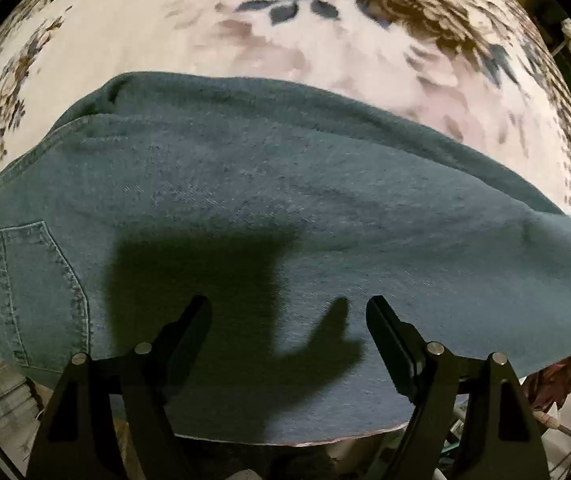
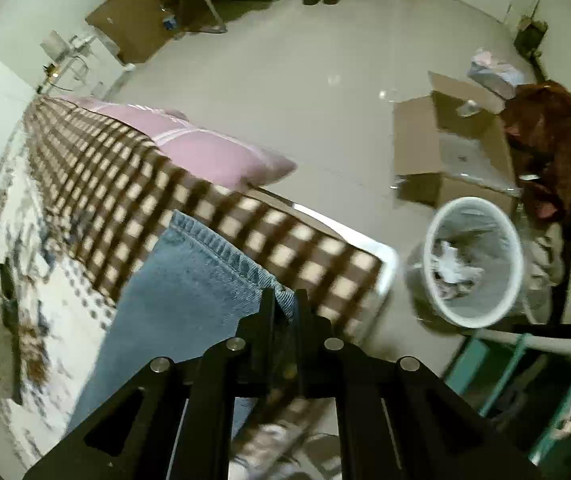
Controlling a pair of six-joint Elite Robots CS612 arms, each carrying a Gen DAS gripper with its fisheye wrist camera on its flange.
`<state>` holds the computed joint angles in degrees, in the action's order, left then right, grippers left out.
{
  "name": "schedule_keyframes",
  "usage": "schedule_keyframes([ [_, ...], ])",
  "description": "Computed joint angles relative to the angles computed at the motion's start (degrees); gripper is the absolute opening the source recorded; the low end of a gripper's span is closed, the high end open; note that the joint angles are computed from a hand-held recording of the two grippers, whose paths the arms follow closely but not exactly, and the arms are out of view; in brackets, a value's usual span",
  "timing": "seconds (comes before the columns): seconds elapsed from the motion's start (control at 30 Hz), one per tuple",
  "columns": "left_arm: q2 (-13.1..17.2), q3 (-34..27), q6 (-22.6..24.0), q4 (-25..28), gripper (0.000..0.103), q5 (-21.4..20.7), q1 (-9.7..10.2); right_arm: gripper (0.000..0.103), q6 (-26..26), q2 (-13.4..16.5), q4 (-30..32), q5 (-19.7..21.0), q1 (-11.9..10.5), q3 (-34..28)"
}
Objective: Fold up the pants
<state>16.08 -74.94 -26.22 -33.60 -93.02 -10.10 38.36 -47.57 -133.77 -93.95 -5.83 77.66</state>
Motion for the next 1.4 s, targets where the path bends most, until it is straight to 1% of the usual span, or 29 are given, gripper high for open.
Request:
schedule_keyframes([
  [0.03, -0.16, 0.99, -0.04, -0.57, 0.079, 0.13, 0.04, 0.009, 0.56, 0.24, 2.54, -0.57, -0.07, -0.21],
  [0.07, -0.17, 1.47, 0.02, -0.69, 0.079, 0.32, 0.1, 0.009, 0.87, 0.39, 4.39, 0.21, -0.43, -0.37],
  [0.1, -0.09, 1.67, 0.3, -0.64, 0.079, 0.26, 0.24, 0.01, 0.33, 0.93, 7.27, 2.25, -1.04, -0.58],
  [0.13, 0.01, 1.65, 0.53, -0.19, 0.079, 0.22, 0.24, 0.011, -1.19, 2.31, 12.56, 3.91, -1.49, -2.29],
  [0.17, 0.11, 1.77, 0.57, 0.05, 0.079, 0.15, 0.23, 0.018, -1.88, 3.04, 15.46, 4.58, -1.61, -3.49],
  [0.2, 0.25, 1.68, 0.69, 0.25, 0.079, -0.26, 0.41, 0.019, -2.22, 3.51, 17.77, 4.82, -1.57, -4.59],
  [0.23, 0.19, 2.11, 0.84, 0.03, 0.079, -0.57, 0.53, 0.022, -2.4, 3.38, 17.68, 4.41, -1.36, -4.85],
  [0.27, 0.21, 2.02, 0.96, 0.26, 0.079, -0.76, 0.54, 0.035, -2.86, 3.08, 16.59, 4.21, -1.11, -4.85],
  [0.3, 0.23, 1.86, 1.06, 0.35, 0.079, -0.99, 0.55, 0.042, -3.82, 2.73, 14.57, 4.72, -0.77, -4.87],
  [0.37, 0.2, 1.59, 1.22, 0.4, 0.079, -1.36, 0.55, 0.055, -8.29, 2.91, 11.4, 6.77, 0.22, -6.14],
  [0.43, 0.01, 1.49, 1.29, 0.38, 0.079, -1.83, 0.41, 0.056, -14.91, 4.55, 13.34, 9.69, 1.34, -9.93],
  [0.47, -0.14, 1.63, 1.47, 0.05, 0.079, -1.71, 0.37, 0.056, -16.69, 6.04, 16.28, 11.79, 1.84, -12.94],
  [0.57, -0.35, 1.05, 2.57, -0.77, 0.079, -0.44, 0.15, 0.056, -15.07, 9.89, 22.59, 18.87, 2.9, -19.67],
  [0.6, -0.43, 1.26, 2.79, -1.45, 0.079, 0.33, -0.06, 0.056, -15.29, 11.43, 25.0, 21.66, 3.47, -22.29],
  [0.63, -0.45, 1.22, 2.96, -1.62, 0.079, 0.86, -0.14, 0.056, -17.65, 13.15, 27.46, 22.89, 4.51, -25.57],
  [0.67, -0.46, 1.3, 3.01, -1.99, 0.079, 1.29, -0.2, 0.056, -21.09, 14.34, 29.36, 22.35, 5.64, -28.28],
  [0.7, -0.43, 1.39, 2.89, -2.3, 0.079, 1.39, -0.17, 0.056, -26.93, 16.39, 31.83, 20.03, 7.45, -32.62],
  [0.73, -0.35, 1.43, 2.73, -2.53, 0.079, 1.57, -0.09, 0.056, -31.22, 18.04, 34.26, 18.84, 8.44, -35.95],
  [0.77, -0.37, 1.91, 2.84, -2.98, 0.079, 2.07, -0.05, 0.056, -36.28, 20.44, 38.74, 17.93, 9.56, -40.62],
  [0.83, -0.02, 2.78, 4.05, -2.37, 0.079, 4.23, -0.04, 0.056, -41.66, 24.17, 45.36, 15.33, 10.95, -47.47],
  [0.9, 0.46, 3.61, 4.94, -0.07, 0.079, 3.57, 0.61, 0.056, -46.54, 26.68, 49.73, 10.57, 12.14, -51.58],
  [0.93, 0.99, 3.49, 4.9, 1.36, 0.079, 2.52, 1.08, 0.056, -48.45, 27.19, 50.41, 7.81, 12.65, -52.02],
  [0.97, 1.58, 2.83, 4.5, 1.52, 0.082, 1.36, 1.47, 0.056, -49.36, 26.67, 49.21, 7.06, 12.81, -50.64],
  [1.03, 2.37, 1.11, 4.52, 1.15, 0.083, 0.78, 1.78, 0.056, -51.43, 24.56, 44.9, 5.81, 12.99, -46.04],
  [1.1, 2.73, -0.03, 4.7, 2.36, 0.083, 1.39, 1.57, 0.046, -52.14, 22.89, 42.28, 4.95, 13.08, -42.77],
  [1.17, 2.87, -0.44, 3.66, 2.58, 0.083, 0.76, 1.61, 0.004, -51.19, 21.49, 39.11, 2.97, 13.16, -40.09],
  [1.23, 3.25, -1.97, 3.05, 3.74, 0.083, 0.01, 1.99, 0.003, -50.25, 18.82, 33.35, 3.09, 12.99, -35.11],
  [1.3, 3.55, -3.26, 2.52, 3.99, 0.083, -0.2, 2.37, 0.003, -49.97, 16.94, 28.17, 2.7, 12.79, -32.12],
  [1.4, 3.53, -3.75, 1.78, 3.0, 0.083, 0.26, 3.29, 0.0, -48.07, 15.49, 22.85, 3.05, 12.2, -30.33],
])
